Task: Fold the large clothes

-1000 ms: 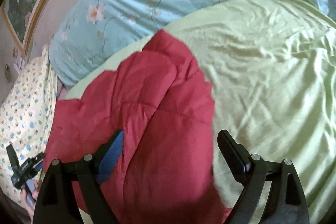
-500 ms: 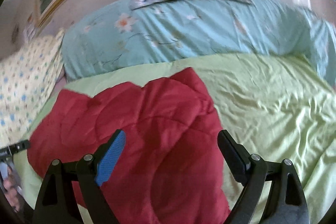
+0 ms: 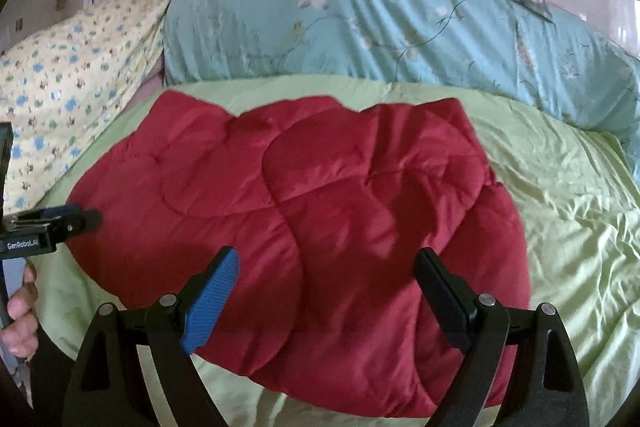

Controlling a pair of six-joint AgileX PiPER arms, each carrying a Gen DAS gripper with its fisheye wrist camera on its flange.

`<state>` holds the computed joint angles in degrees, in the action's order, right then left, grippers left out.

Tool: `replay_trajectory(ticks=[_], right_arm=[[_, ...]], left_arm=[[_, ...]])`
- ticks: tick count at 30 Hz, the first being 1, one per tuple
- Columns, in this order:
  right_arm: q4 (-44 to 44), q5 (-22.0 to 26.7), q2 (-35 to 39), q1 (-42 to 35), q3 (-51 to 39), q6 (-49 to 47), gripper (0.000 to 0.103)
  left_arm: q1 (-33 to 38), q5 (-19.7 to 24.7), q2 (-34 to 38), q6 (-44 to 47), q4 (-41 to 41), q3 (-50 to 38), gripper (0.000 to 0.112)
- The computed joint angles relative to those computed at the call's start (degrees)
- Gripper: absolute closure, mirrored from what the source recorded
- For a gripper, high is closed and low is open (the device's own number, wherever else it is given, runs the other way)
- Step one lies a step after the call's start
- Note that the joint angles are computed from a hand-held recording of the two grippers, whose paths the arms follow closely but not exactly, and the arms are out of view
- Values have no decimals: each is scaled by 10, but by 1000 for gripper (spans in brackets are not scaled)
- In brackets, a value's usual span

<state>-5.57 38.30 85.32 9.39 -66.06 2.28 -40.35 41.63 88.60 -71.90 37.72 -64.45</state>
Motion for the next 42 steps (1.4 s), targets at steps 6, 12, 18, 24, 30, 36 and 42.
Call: replay_trajectory(ticks=[6,12,18,24,30,36,42], right_arm=[[31,54,39,-6,-52,0,13],[53,98,87,-10,-115,-11,13],[26,139,168,-11,-192,-12,13],[7,153,231,-23,-249,-9,13],[25,176,282,-46,-310,-16,13],[65,196,326,-74,-364,-27,13],[107,193,340,-98,-372,-47,12]], left_arm=[[18,26,47,71,-36,-63,24],[46,35,95,126,-67,-118,19],[95,42,161,183,-109,-192,16],[115,76,248,189,-90,-292,13],[136,101,317,204,-103,-377,12],[159,133,381,243,-136,-469,9],[171,147,410,262,-145,-512,9]])
